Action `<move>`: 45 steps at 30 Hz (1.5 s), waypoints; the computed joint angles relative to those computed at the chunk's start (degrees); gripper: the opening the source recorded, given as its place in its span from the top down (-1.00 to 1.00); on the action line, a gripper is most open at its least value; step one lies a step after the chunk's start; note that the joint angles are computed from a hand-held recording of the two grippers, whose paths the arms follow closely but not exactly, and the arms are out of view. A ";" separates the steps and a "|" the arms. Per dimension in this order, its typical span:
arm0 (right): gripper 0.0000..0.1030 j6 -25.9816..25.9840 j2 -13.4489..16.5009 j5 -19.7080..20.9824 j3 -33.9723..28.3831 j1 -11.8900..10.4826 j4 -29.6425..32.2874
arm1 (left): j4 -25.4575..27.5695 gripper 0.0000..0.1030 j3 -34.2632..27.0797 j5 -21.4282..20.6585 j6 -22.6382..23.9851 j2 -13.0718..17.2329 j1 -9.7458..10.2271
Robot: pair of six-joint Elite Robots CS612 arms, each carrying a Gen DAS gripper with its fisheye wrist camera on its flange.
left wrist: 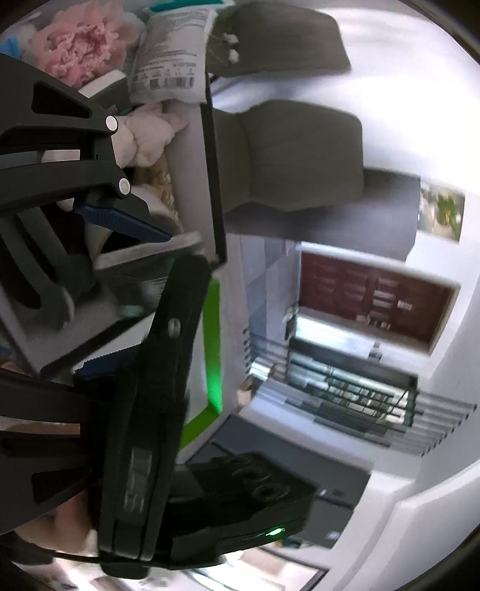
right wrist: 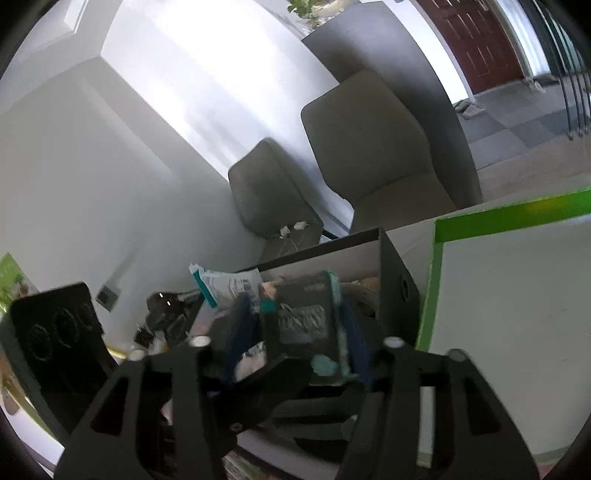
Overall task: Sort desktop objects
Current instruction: 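Lower the tissue pack into the black box and open the right gripper, then withdraw the right gripper up out of the box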
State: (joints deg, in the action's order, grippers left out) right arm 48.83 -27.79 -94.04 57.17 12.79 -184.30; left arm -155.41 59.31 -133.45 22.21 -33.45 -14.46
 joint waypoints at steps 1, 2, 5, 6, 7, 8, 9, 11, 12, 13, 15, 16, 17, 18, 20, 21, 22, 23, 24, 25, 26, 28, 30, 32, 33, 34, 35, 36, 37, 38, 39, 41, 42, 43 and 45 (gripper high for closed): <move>-0.68 0.34 -0.05 -1.29 -0.10 0.14 0.99 | -0.20 -0.10 -0.39 0.29 -0.82 0.24 0.03; -0.68 0.08 -0.16 -2.37 -0.15 0.25 1.68 | -0.39 -0.10 -0.45 1.00 -1.44 0.26 0.06; -0.68 0.12 -0.27 -2.69 0.06 0.25 0.66 | -0.96 -0.11 -0.99 1.77 -2.51 0.56 0.25; -0.68 0.17 -0.28 -2.69 0.08 0.25 0.29 | -1.23 -0.11 -1.01 1.63 -2.86 0.56 0.34; -0.68 0.08 -0.28 -2.52 -0.02 0.24 0.40 | -1.58 -0.13 -1.06 1.61 -3.30 0.63 0.42; -0.68 0.12 -0.36 -2.36 0.12 0.23 0.34 | -1.60 -0.14 -1.09 1.66 -3.58 0.63 0.47; -0.68 0.25 -0.37 -2.33 0.20 0.24 -0.07 | -1.48 -0.14 -1.27 1.72 -3.63 0.70 0.50; -0.68 0.21 -0.59 -1.92 0.55 0.17 -0.14 | -1.97 -0.14 -1.17 2.07 -3.78 0.67 0.56; -0.68 0.18 -0.63 -1.73 0.55 0.16 -0.05 | -1.86 -0.14 -1.40 2.11 -3.76 0.82 0.59; -0.68 0.18 -0.70 -1.63 0.63 0.15 -0.09 | -1.98 -0.14 -1.54 2.02 -3.87 0.87 0.63; -0.68 0.06 -0.86 -1.19 0.76 0.15 -0.28 | -2.55 -0.14 -1.39 2.02 -4.27 0.77 0.72; -0.68 0.02 -0.89 -1.19 0.76 0.14 -0.43 | -2.89 -0.15 -1.37 2.01 -4.53 0.71 0.78; -0.69 -0.04 -1.10 -1.34 1.04 0.17 -0.64 | -3.46 -0.17 -1.10 1.98 -4.77 0.56 0.85; -0.69 -0.18 -1.26 -1.37 1.24 0.22 -0.74 | -3.93 -0.19 -1.07 1.80 -5.00 0.55 0.96; -0.70 -0.22 -1.57 -1.46 1.78 0.28 -1.31 | -4.54 -0.26 -1.16 1.17 -5.40 0.53 1.15; -0.70 -0.26 -1.68 -1.61 1.92 0.33 -1.53 | -4.87 -0.27 -1.19 0.99 -5.57 0.53 1.28; -0.70 -0.35 -1.78 -1.67 2.05 0.37 -1.66 | -5.20 -0.27 -1.08 0.81 -5.62 0.45 1.35; -0.71 -0.46 -1.90 -1.72 2.21 0.41 -1.79 | -5.40 -0.27 -0.95 0.69 -5.60 0.36 1.38; -0.71 -0.51 -1.90 -1.80 2.17 0.44 -1.86 | -5.77 -0.27 -0.85 0.64 -5.64 0.31 1.43; -0.71 -0.57 -1.98 -1.93 2.26 0.50 -1.94 | -6.03 -0.27 -0.75 0.71 -5.68 0.24 1.43; -0.72 -0.64 -2.01 -2.09 2.21 0.55 -1.89 | -6.24 -0.27 -0.69 0.86 -5.73 0.18 1.42; -0.72 -0.58 -2.12 -2.46 2.35 0.64 -2.11 | -6.53 -0.27 -0.48 0.81 -5.67 0.01 1.44; -0.73 -0.41 -2.21 -2.68 2.48 0.67 -2.43 | -6.87 -0.28 -0.41 0.50 -5.75 -0.05 1.53; -0.74 -0.44 -2.40 -2.78 2.72 0.74 -2.73 | -7.24 -0.28 -0.26 0.18 -5.97 -0.16 1.58; -0.74 -0.59 -2.45 -2.81 2.77 0.77 -2.92 | -7.33 -0.28 -0.25 0.12 -5.99 -0.21 1.58; -0.74 -0.70 -2.53 -2.86 2.85 0.80 -2.98 | -7.65 -0.29 -0.19 0.08 -6.04 -0.24 1.60; -0.74 -0.75 -2.66 -2.94 2.97 0.86 -3.05 | -7.84 -0.29 -0.19 0.13 -6.17 -0.25 1.60; -0.74 -0.79 -2.77 -3.00 3.10 0.93 -3.22 | -8.02 -0.29 -0.10 0.19 -6.33 -0.31 1.59; -0.74 -0.86 -2.88 -3.03 3.25 0.98 -3.46 | -8.16 -0.29 0.01 0.18 -6.55 -0.37 1.62; -0.74 -0.97 -2.98 -3.15 3.32 1.05 -3.61 | -8.35 -0.29 0.22 0.09 -6.66 -0.48 1.64; -0.74 -1.13 -3.10 -3.21 3.43 1.13 -3.79 | -8.66 -0.29 0.44 0.02 -6.79 -0.57 1.68; -0.75 -1.57 -3.28 -3.30 3.60 1.28 -4.36 | -9.69 -0.29 1.20 -0.02 -7.36 -0.90 1.80; -0.75 -1.71 -3.41 -3.43 3.76 1.37 -4.67 | -9.84 -0.29 1.43 -0.13 -7.45 -1.02 1.88; -0.75 -1.79 -3.54 -3.50 3.93 1.44 -4.98 | -10.22 -0.29 1.78 -0.19 -7.59 -1.21 1.94; -0.75 -2.08 -3.87 -3.60 4.36 1.62 -5.65 | -11.10 -0.29 2.57 0.06 -7.82 -1.60 2.05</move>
State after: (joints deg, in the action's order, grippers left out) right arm 46.75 -31.66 -97.64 61.53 14.41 -189.95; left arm -166.52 61.88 -133.38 14.39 -35.05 -12.41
